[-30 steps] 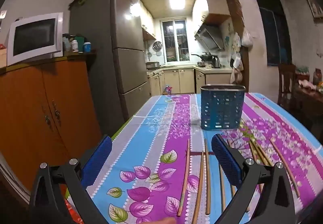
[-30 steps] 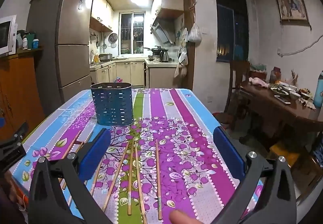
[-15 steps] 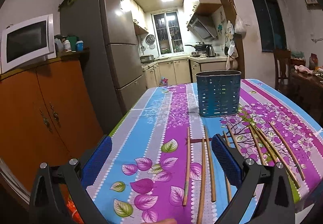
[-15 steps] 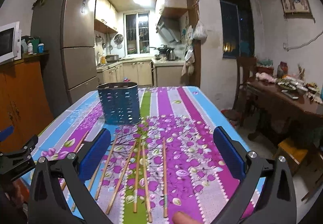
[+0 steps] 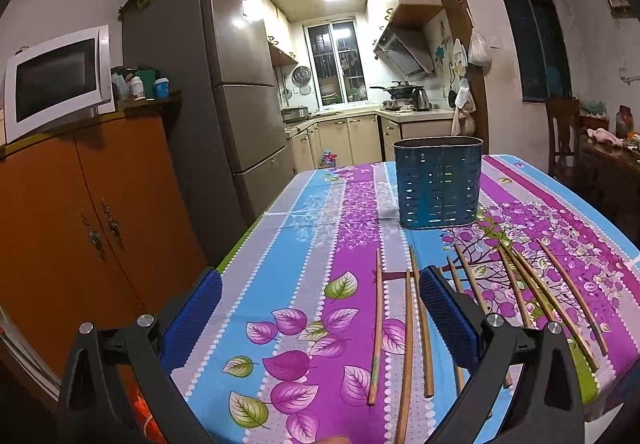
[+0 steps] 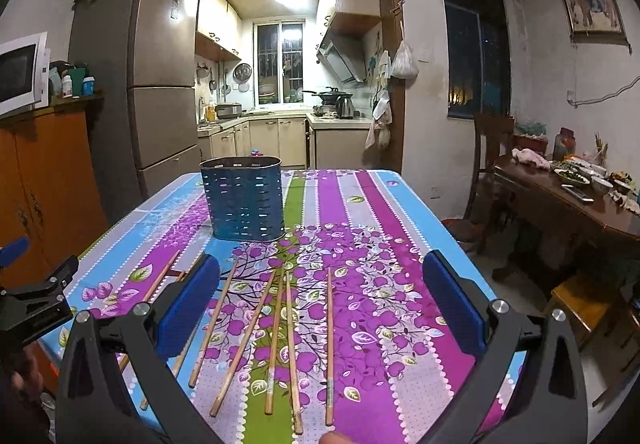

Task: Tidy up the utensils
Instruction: 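Move both tools over the loose wooden chopsticks on the tablecloth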

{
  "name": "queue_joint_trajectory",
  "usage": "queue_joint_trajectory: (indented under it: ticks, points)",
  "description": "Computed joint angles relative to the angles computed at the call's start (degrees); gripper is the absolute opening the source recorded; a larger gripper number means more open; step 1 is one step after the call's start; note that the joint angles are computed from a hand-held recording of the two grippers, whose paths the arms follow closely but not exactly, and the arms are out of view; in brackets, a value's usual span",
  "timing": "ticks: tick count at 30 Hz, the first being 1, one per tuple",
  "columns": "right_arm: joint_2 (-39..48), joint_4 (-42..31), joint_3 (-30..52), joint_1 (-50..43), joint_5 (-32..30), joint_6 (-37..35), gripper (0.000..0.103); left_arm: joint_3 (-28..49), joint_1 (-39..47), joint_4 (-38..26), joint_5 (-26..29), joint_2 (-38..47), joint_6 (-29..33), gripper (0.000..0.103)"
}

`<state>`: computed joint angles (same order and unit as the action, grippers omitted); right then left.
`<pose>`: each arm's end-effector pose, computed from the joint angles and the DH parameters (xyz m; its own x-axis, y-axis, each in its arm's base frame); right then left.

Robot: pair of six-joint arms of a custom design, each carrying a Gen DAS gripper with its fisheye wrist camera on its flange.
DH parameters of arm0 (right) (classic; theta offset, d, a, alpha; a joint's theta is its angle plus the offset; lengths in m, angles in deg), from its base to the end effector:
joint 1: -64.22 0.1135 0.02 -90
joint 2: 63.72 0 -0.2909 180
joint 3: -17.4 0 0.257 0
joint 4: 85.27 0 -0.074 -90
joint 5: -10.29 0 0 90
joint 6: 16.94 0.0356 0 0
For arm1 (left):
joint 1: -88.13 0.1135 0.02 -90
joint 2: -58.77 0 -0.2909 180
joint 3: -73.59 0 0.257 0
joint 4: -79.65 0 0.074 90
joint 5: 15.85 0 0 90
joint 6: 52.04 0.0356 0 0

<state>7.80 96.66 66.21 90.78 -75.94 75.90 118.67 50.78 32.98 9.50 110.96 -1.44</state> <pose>0.2401 0.1174 0.2513 -0.3363 -0.1129 -0.9350 -0.3750 0.9267 0.0230 0.1383 -0.0651 0.2395 -0.3910 -0.0435 -0.9194 -0.5344 0.8240 0.1883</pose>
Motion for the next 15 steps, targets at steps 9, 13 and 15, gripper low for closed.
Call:
queue_joint_trajectory:
  ticks: [9,13,15]
  points:
    - [0.28,-1.58,0.59,-2.63,-2.88,0.5,0.098,-0.54,0.68,-0.83,0.19,-1.18,0.12,0.099]
    - [-0.69,0.31,-0.57,-3.77,-2.03,-1.41,0.098,-2.94,4.69,0.64,3.64,-8.61,6.44,0.099]
    - [-1.22,0.17,-0.72,-6.02,-4.42,-1.82,0.098,-4.3,7.62,0.01,5.89,-14.57,8.68,0.099]
